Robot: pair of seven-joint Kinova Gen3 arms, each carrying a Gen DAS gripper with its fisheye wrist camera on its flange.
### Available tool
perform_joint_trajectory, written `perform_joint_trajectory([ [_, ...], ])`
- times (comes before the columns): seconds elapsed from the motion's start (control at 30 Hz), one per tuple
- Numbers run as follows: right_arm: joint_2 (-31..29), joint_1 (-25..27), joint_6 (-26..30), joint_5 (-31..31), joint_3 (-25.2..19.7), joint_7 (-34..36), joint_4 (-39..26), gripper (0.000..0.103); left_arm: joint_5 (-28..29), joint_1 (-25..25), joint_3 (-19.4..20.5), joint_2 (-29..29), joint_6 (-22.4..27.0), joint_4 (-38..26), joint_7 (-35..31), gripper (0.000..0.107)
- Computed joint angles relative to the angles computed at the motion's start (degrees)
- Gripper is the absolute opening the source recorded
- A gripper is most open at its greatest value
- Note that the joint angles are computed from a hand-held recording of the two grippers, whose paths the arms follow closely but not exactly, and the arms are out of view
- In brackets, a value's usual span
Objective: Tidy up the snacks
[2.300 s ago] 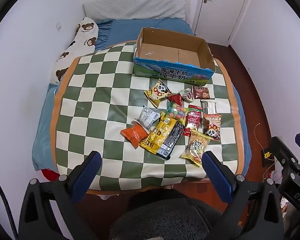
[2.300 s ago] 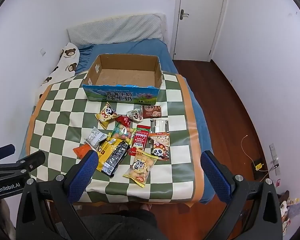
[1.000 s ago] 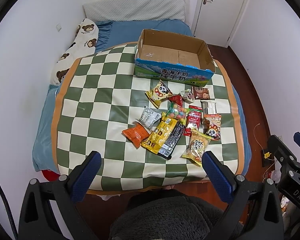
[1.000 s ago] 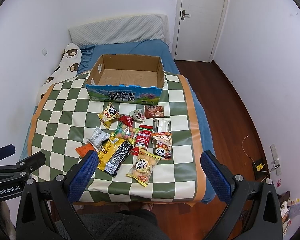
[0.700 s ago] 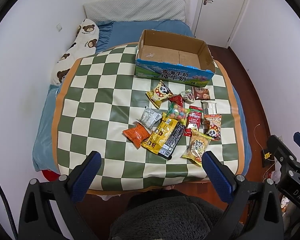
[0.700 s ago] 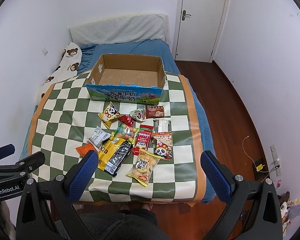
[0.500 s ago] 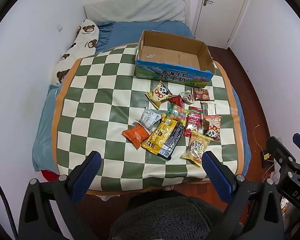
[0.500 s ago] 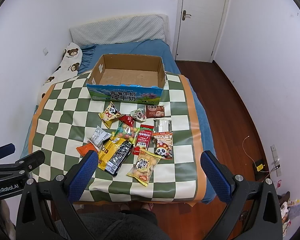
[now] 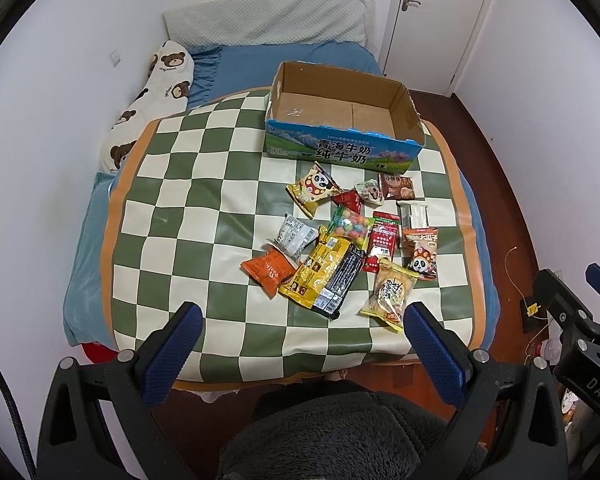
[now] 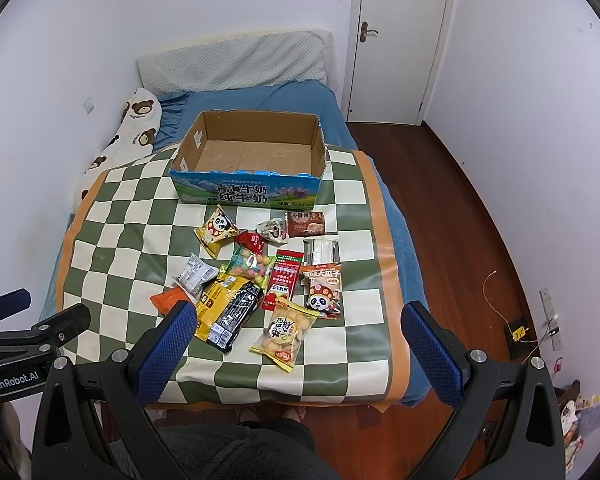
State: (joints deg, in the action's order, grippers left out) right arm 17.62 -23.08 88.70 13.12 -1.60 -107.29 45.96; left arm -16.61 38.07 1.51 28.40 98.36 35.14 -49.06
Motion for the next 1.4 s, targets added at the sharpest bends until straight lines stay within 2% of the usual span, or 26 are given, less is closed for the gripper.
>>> perform_joint_trajectory([
  [0.1,-0.1,0.1,-0.3,0.0,0.0,0.1,0.2,0.103,0.4,0.3,-0.6,0.0,0.0,0.0,0.1,0.103],
  [0.23,-0.5,-0.2,-0.7,0.3,-0.1,-0.1,0.8,0.103,5.7,3.5,-9.4,0.0,-0.6,-0.1,-2.1,0.103],
  [0.3,-0.4,-0.2,-0.7,0.4,-0.1,0.0,0.6,0.103,7.2,4.3,-11.7,0.2,-0.4,-0.5,-2.9,0.103],
  [0.77,0.1,-0.2,0.0,-0.2,-0.2,-0.4,-0.1,0.103,7.7,4.2,-12.2,0.4,-0.5,-0.8,-3.2,0.103],
  [0.87,0.8,0.2,0.1,-0.8,-0.1,-0.5,-0.2,0.103,6.0,2.7,-10.0,1.9,0.0,-2.9,-3.6,0.103],
  [0.93,1.4,1.2,-0.3,-2.1,-0.1,-0.4,0.6,0.103,6.9,2.4,-11.5,3.0,-1.2,-2.6,-5.0,0.103],
  [1.03,3.8,4.8,-0.9,-6.4,-0.1,-0.2,2.2,0.103,7.1,1.5,-13.1,6.9,-1.4,-3.8,-8.7,0.103],
  [1.13,6.8,7.7,-2.2,-9.6,-0.1,0.1,5.2,0.103,5.1,-0.5,-10.7,11.5,-1.0,-4.7,-12.9,0.103],
  [1.2,9.7,9.2,-3.5,-11.3,0.1,-0.4,7.9,0.103,7.5,-1.6,-12.2,15.7,-0.4,-6.3,-17.0,0.103],
  [1.3,13.5,11.3,-6.5,-14.0,-0.1,-0.6,12.2,0.103,12.7,-4.6,-12.0,22.9,3.3,-12.2,-21.6,0.103],
  [1.4,17.2,14.3,-9.3,-18.3,-0.9,-0.3,15.7,0.101,14.2,-7.0,-7.7,30.8,6.7,-19.6,-25.8,0.103],
])
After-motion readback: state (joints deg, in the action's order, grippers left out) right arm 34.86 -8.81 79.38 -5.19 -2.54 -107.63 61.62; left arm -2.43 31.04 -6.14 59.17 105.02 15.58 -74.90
